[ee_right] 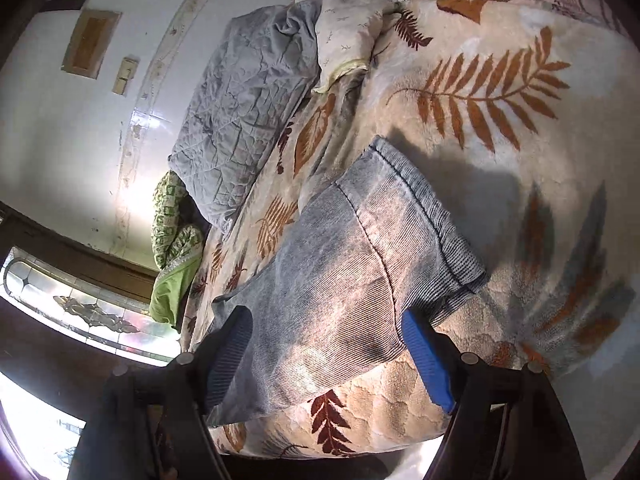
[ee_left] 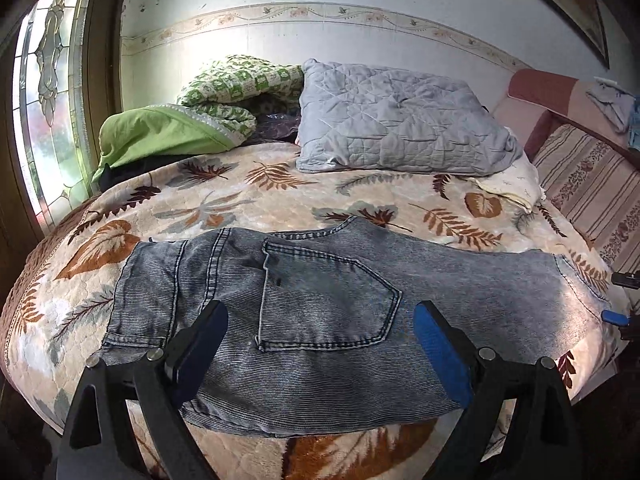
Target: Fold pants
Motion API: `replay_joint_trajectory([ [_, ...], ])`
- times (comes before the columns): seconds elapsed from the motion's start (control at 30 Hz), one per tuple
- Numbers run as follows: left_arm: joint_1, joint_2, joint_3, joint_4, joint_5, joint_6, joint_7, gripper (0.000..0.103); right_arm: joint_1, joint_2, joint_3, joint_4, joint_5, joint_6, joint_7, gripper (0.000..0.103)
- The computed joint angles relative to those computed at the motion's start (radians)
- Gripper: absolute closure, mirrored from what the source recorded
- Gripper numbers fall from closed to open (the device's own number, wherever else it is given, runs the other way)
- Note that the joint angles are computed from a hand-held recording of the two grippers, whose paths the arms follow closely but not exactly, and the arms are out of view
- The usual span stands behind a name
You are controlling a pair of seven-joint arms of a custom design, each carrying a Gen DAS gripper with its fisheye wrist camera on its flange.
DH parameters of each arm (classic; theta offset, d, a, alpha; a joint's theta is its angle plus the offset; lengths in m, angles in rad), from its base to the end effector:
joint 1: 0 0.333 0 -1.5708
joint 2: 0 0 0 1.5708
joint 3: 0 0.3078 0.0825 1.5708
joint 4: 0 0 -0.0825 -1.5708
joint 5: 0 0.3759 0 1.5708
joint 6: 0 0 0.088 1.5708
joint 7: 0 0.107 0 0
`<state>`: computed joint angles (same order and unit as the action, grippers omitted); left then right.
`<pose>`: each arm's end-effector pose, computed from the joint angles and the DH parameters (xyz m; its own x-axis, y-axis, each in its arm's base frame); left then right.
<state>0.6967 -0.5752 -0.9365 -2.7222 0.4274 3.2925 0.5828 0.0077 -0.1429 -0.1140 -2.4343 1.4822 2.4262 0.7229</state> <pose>0.4043 -0.1508 0.4138 0.1301 -0.9906 0.0430 -0.5592 -0.1092 -0.8218 0.4763 -0.0471 0.3714 -0.0967 -0.6028 -0.7920 -0.7979 0.5226 -0.3003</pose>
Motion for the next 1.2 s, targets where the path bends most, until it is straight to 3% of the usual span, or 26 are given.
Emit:
replay_joint_trajectory([
  [0.07, -0.023, 0.021, 0.024, -0.002, -0.001, 0.014, 0.006, 0.009, -0.002, -0.001, 0.0, -0.009, -0.01, 0.005, 0.045, 0.023],
  [0.13, -0.044, 0.056, 0.039, 0.015, -0.007, -0.024, 0.013, 0.009, -0.009, 0.003, -0.011, -0.02, -0.009, -0.03, 0.063, 0.023],
  [0.33, 0.001, 0.072, -0.018, 0.1, 0.043, -0.194, -0.051, 0.009, -0.017, -0.025, -0.011, -0.039, -0.002, 0.009, -0.021, 0.023],
  [0.47, 0.008, 0.129, -0.03, 0.154, 0.089, -0.254, -0.084, 0.009, 0.023, -0.065, 0.026, -0.043, 0.049, 0.114, -0.132, 0.023],
  [0.67, 0.013, 0.192, -0.055, 0.222, 0.191, -0.317, -0.108, 0.009, 0.138, -0.026, 0.109, 0.028, -0.113, 0.267, -0.157, 0.023],
  [0.8, 0.022, 0.239, -0.061, 0.255, 0.256, -0.345, -0.139, 0.009, 0.177, 0.073, 0.119, 0.124, -0.235, 0.281, -0.061, 0.023],
  [1.0, 0.051, 0.325, -0.064, 0.295, 0.37, -0.357, -0.222, 0.009, 0.164, 0.259, 0.131, 0.302, -0.479, 0.234, 0.193, 0.023],
  [1.2, 0.015, 0.412, -0.006, 0.316, 0.459, -0.361, -0.275, 0.009, 0.129, 0.438, 0.157, 0.495, -0.624, 0.199, 0.388, 0.019],
])
